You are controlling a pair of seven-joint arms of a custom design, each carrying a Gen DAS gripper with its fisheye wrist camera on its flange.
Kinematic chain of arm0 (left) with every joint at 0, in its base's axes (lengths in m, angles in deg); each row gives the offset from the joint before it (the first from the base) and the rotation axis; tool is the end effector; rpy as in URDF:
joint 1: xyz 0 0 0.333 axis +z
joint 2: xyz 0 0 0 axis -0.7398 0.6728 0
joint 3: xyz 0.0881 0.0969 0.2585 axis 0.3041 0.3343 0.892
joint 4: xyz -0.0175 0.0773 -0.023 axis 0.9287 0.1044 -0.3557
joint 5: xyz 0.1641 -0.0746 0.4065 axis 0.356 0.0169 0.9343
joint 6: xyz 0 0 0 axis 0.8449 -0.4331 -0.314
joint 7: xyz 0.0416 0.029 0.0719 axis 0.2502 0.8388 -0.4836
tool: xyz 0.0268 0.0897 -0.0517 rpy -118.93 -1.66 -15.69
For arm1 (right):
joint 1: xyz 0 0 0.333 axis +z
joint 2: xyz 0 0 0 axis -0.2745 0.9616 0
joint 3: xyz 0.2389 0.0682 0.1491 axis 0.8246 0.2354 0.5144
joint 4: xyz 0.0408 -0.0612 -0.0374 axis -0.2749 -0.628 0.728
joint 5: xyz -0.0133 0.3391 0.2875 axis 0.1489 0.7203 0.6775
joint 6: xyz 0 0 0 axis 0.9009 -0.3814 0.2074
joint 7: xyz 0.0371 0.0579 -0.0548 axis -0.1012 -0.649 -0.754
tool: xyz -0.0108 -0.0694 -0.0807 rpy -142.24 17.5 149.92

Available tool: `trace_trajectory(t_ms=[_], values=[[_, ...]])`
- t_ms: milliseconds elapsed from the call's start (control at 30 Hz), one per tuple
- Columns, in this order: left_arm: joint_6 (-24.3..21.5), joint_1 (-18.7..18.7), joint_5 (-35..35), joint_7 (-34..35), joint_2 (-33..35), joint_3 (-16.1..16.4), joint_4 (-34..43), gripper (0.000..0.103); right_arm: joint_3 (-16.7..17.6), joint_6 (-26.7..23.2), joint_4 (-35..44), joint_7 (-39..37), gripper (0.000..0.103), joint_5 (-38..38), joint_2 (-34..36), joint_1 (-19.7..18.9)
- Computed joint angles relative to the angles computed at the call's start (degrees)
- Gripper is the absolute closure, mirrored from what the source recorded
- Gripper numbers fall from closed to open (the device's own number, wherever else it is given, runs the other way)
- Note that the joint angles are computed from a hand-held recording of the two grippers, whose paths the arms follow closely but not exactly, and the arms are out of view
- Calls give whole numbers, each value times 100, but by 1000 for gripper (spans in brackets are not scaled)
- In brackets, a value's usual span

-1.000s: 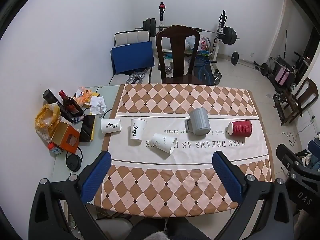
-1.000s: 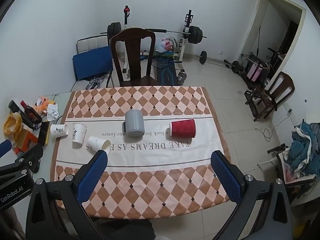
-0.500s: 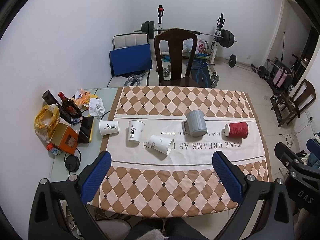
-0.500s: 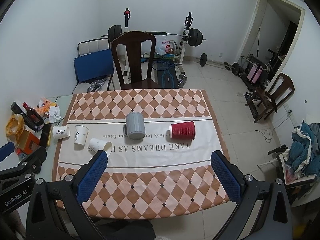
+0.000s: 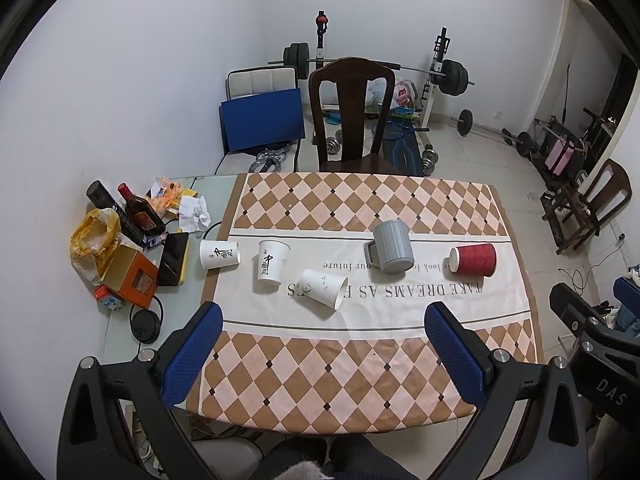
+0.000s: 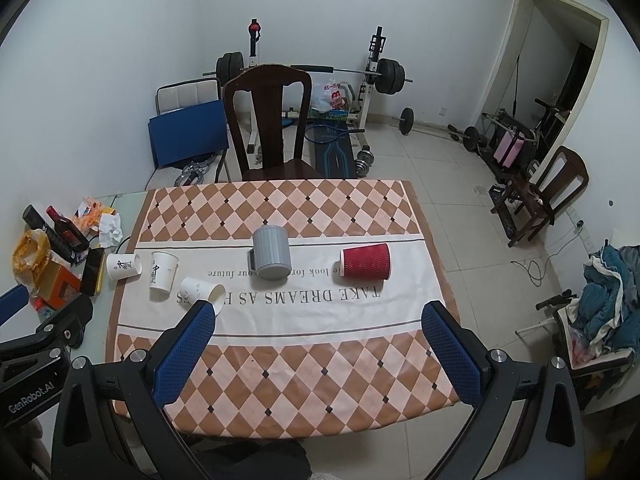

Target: Flip cup upside down

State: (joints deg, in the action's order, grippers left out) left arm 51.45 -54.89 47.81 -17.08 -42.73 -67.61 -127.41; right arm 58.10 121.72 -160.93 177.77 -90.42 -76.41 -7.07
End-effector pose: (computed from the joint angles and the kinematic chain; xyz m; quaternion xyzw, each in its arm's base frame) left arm 0.5254 -0.2261 0.6383 -0.7421 0.6045 -0.1871 0.2209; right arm 0.5606 0.0830 0.6533 -0.7043 0.6400 -0.2370 0.1954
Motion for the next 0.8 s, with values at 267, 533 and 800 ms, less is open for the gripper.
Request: trace_trajectory(t_ms=[267, 533, 800], values=[[8, 6, 3, 17, -12, 15, -20, 0, 16, -95, 144, 3, 0, -30, -14, -4], [-17, -1, 20, -22, 18, 3, 9, 0, 3, -82, 110, -5, 0, -21, -52, -16], [13, -6, 36, -27, -21, -4, -47, 0, 5, -91, 113, 2, 0, -17, -61, -11]])
